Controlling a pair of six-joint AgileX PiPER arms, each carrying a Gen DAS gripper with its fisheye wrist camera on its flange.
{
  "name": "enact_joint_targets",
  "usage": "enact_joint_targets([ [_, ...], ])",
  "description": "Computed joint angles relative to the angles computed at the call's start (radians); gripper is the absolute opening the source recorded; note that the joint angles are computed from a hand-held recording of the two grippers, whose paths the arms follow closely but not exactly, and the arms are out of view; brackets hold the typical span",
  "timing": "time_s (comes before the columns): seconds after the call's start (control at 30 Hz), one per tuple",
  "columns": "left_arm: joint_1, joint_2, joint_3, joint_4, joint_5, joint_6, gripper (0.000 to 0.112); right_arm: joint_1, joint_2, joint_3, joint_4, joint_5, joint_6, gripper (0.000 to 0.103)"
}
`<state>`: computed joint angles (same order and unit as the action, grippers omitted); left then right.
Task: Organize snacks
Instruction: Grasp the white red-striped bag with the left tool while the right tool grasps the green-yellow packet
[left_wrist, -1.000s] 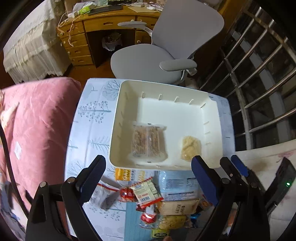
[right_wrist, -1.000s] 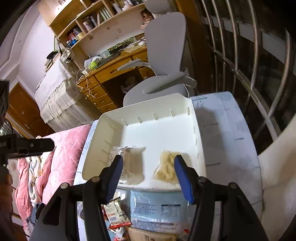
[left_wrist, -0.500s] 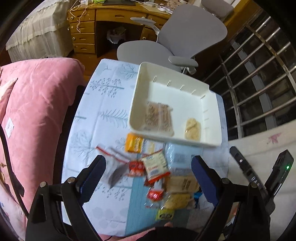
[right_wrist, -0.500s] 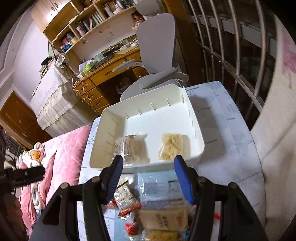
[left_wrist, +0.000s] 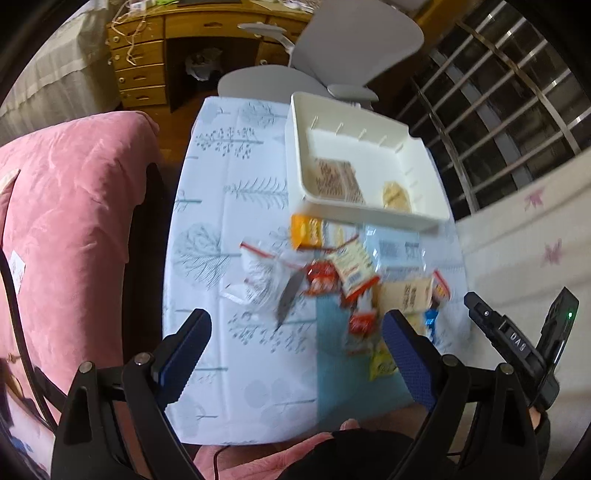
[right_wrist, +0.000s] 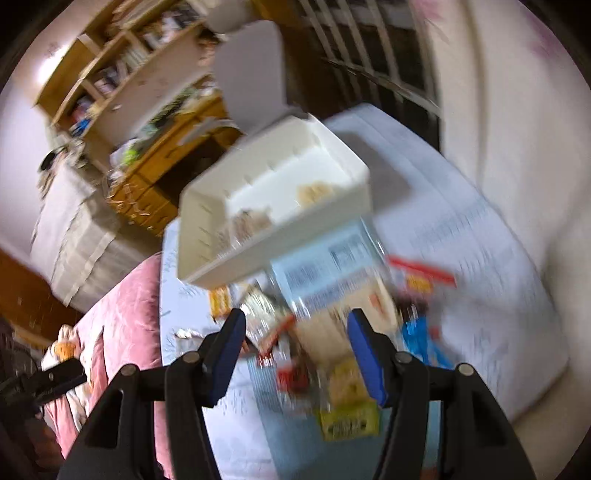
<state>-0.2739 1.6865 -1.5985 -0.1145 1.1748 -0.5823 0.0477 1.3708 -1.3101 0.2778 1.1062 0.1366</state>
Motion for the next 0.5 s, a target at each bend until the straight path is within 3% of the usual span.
enact_joint_targets([
  [0.27, 0.051, -0.094, 0.205, -0.034, -0.051, 0.179, 0.093, 0.038, -0.210, 0.240, -0.043, -0.018, 0.260, 0.061],
  [0.5, 0.063, -0.073, 0.251, -0.008, -0.056, 0.236, 0.093, -0.003, -0.298, 0.365, 0.030, -0.011, 0.392, 0.069],
])
